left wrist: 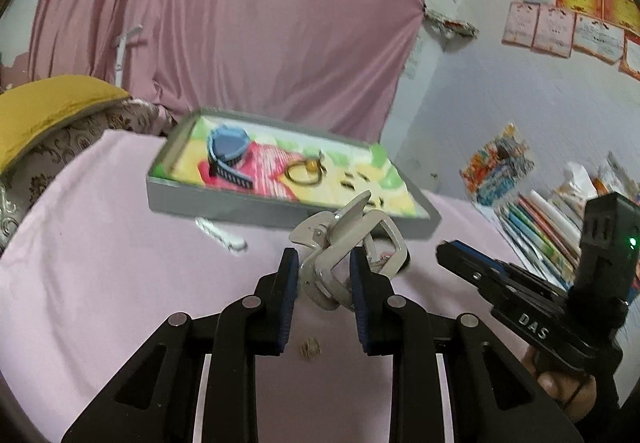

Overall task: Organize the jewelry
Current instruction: 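Lower the clip holder and gold ring into the tray and open both tools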

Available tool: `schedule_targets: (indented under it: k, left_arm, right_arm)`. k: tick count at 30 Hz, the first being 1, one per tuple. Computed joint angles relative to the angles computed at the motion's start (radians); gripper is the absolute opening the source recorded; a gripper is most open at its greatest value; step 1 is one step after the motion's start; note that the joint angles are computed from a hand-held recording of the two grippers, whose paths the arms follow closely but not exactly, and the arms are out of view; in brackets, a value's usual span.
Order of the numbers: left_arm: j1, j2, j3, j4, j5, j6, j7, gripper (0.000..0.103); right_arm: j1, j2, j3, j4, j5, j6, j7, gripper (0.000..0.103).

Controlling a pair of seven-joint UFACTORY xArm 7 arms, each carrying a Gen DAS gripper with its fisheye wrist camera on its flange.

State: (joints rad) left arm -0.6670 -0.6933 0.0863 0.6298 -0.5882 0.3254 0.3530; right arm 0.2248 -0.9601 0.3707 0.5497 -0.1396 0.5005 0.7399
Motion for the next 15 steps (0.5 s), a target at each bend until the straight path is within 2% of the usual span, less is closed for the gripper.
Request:
schedule_targets:
  k: [8, 15]
  left_arm:
    - [-0.038, 0.091, 0.001, 0.081, 0.032, -0.201, 0.003, 0.022]
    - [-0.114, 0.252, 0.057, 0.203, 0.123, -0.396, -0.021, 0.022]
  right_arm:
    - [-0.132, 0.026, 0.03, 0.05, -0.072, -0.126, 0.017, 0.014]
    - [-0.321, 0.12, 0.079, 0.144, -0.152, -0.278, 0.015, 0.014]
